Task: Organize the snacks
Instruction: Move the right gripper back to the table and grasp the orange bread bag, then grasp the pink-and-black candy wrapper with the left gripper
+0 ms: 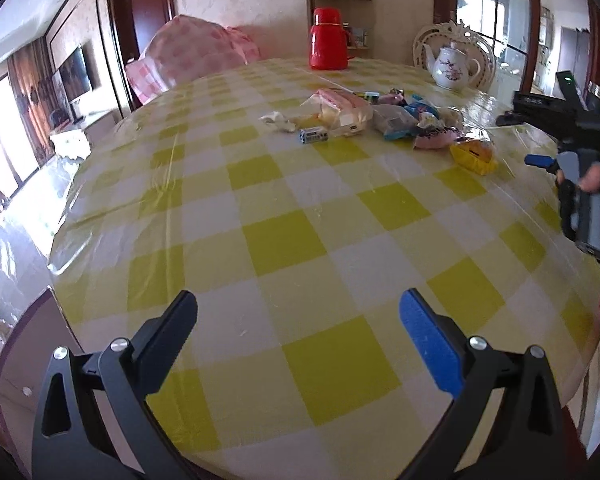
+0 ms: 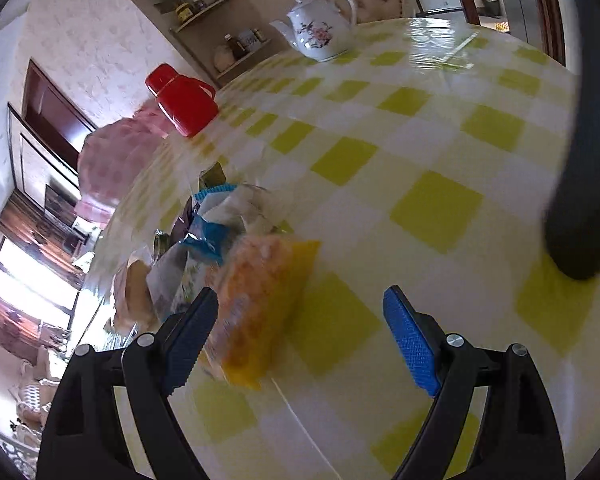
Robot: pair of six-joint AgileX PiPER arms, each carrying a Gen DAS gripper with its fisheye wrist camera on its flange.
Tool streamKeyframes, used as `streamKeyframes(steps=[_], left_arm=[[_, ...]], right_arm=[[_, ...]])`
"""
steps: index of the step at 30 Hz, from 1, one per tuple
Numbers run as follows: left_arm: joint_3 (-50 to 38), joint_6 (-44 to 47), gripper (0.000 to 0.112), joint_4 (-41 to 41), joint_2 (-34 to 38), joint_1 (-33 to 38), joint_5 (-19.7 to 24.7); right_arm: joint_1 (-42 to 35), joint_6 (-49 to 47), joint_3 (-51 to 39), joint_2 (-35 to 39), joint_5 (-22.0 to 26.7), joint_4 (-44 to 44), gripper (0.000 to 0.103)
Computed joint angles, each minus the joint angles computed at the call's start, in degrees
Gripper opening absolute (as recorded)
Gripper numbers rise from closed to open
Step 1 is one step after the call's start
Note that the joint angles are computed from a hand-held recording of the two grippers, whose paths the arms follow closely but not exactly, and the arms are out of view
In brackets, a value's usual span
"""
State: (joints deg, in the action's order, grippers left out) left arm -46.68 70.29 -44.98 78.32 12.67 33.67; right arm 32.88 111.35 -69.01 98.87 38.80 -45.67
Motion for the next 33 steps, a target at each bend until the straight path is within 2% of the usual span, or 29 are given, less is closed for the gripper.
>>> streamKeyframes(steps=[3, 4, 6, 8, 10, 12, 13, 16, 19, 21, 26, 28, 29, 33], left_arm=[[-0.28, 0.07, 0.101, -0.46, 0.57, 0.34, 0.68], [-0.25, 0.10, 0.101, -0.42, 0.62, 0.31, 0.59], [-0.27, -0.20, 0.101, 0.01, 0.74, 0.15, 0.31], [-0.43, -0.65, 0.101, 0.33, 0.90, 0.10, 0.30], [-0.65, -0.90, 0.101, 0.47, 1.10, 0.08, 0.38], [-0.70, -1.41, 0.101, 0.87, 1.35, -0.35, -0.07], [-0.70, -1.70, 0.101, 1.09, 1.50, -0.68, -0.27], [-1.24, -4.33, 0.101, 2.70, 2.20, -3.12, -0.92], [-5.20, -10.76, 0.101, 5.73, 5.34, -8.03, 0.38], [-10.77, -18.44, 0.101, 8.60, 9.89, -12.81, 1.76], [-26.64, -38.14, 0.101, 13.38, 22.92, -22.23, 5.47], [-32.26, -45.39, 0.101, 16.89, 27.36, -26.20, 4.92], [-34.10, -47.97, 0.101, 18.66, 28.75, -27.56, 4.68], [-43.22, -62.44, 0.101, 29.69, 35.47, -33.74, 3.20]], right_arm=[[-0.82, -10.60, -11.96, 8.60, 7.87, 6.76, 0.083], [-1.10, -12.66, -14.55, 10.76, 9.01, 8.06, 0.083], [-0.49, -15.78, -19.65, 14.89, 12.50, 8.27, 0.086], [0.63, -24.16, -25.32, 18.46, 17.33, 9.75, 0.086], [1.15, -33.45, -27.22, 19.57, 18.66, 12.80, 0.086], [2.88, -37.33, -24.59, 18.55, 18.92, 10.52, 0.085], [3.38, -36.38, -20.49, 16.26, 17.54, 8.89, 0.085], [2.38, -34.56, -10.23, 9.90, 11.14, 8.09, 0.070], [0.74, -35.21, -4.64, 6.29, 6.43, 7.50, 0.068], [-0.19, -36.68, -3.75, 5.65, 5.42, 8.10, 0.074], [-0.81, -41.41, -6.46, 7.43, 5.28, 9.36, 0.074], [0.32, -39.28, -5.53, 6.89, 5.52, 6.78, 0.053], [1.19, -37.55, -5.00, 6.56, 6.68, 5.39, 0.049], [3.14, -30.32, 0.50, 2.76, 5.99, 1.45, 0.048]])
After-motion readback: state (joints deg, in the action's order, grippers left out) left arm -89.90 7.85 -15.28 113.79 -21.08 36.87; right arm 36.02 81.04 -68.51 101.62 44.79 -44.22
